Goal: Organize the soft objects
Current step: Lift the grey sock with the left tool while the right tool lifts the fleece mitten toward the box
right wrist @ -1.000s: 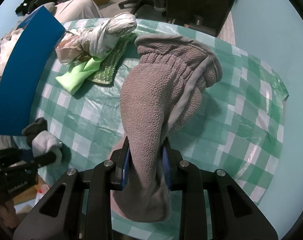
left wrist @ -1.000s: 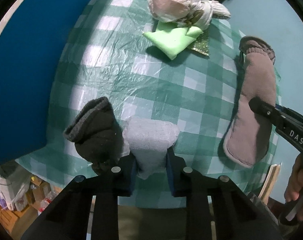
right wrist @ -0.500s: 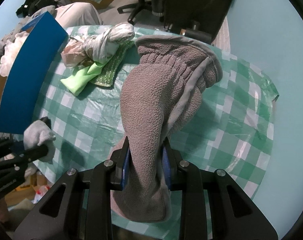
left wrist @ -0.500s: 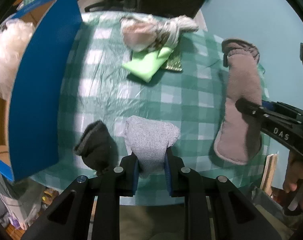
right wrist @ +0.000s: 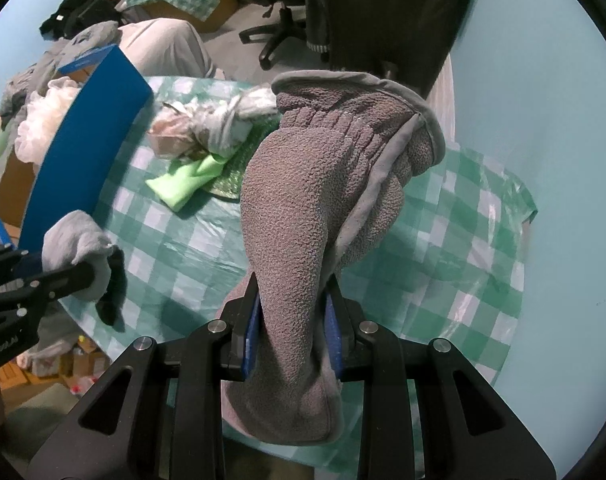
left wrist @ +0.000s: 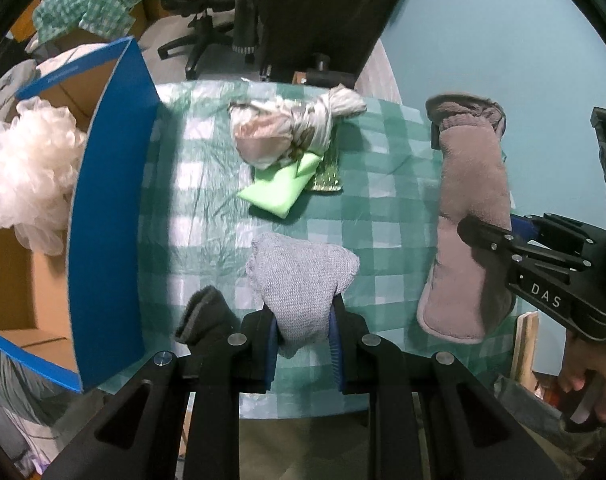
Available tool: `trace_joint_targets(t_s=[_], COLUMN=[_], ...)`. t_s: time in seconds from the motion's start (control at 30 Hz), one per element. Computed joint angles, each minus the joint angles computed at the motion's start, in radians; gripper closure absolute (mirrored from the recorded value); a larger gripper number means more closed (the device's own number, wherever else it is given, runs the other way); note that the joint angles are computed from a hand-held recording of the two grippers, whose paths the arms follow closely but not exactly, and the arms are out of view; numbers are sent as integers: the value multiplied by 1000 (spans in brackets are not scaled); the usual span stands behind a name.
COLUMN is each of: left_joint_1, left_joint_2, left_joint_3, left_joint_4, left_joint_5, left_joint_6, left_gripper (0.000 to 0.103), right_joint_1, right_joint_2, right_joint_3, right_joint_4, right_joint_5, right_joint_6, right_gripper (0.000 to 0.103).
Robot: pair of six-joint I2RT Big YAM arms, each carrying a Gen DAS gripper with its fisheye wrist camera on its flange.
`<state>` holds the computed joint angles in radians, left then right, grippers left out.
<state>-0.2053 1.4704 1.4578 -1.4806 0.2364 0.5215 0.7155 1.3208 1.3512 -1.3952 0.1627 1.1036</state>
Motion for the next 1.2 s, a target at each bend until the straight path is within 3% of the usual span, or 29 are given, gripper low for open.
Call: trace_joint_targets(t_s=[0.67,1.2], left_joint_1=[63,171], left_joint_2=[81,185], left_joint_3=[201,361], left_joint_4=[-84,-121], left_joint_5=[48,48], left_joint_6=[29,49], left_gripper=[82,82], right_joint_1=[-11,-26], right_joint_2=[93,251], right_joint_3=[217,443], right_joint_4=[-69,-80], right_joint_5=[38,34], right_joint_6=[-68,-174], right_gripper=[77,77])
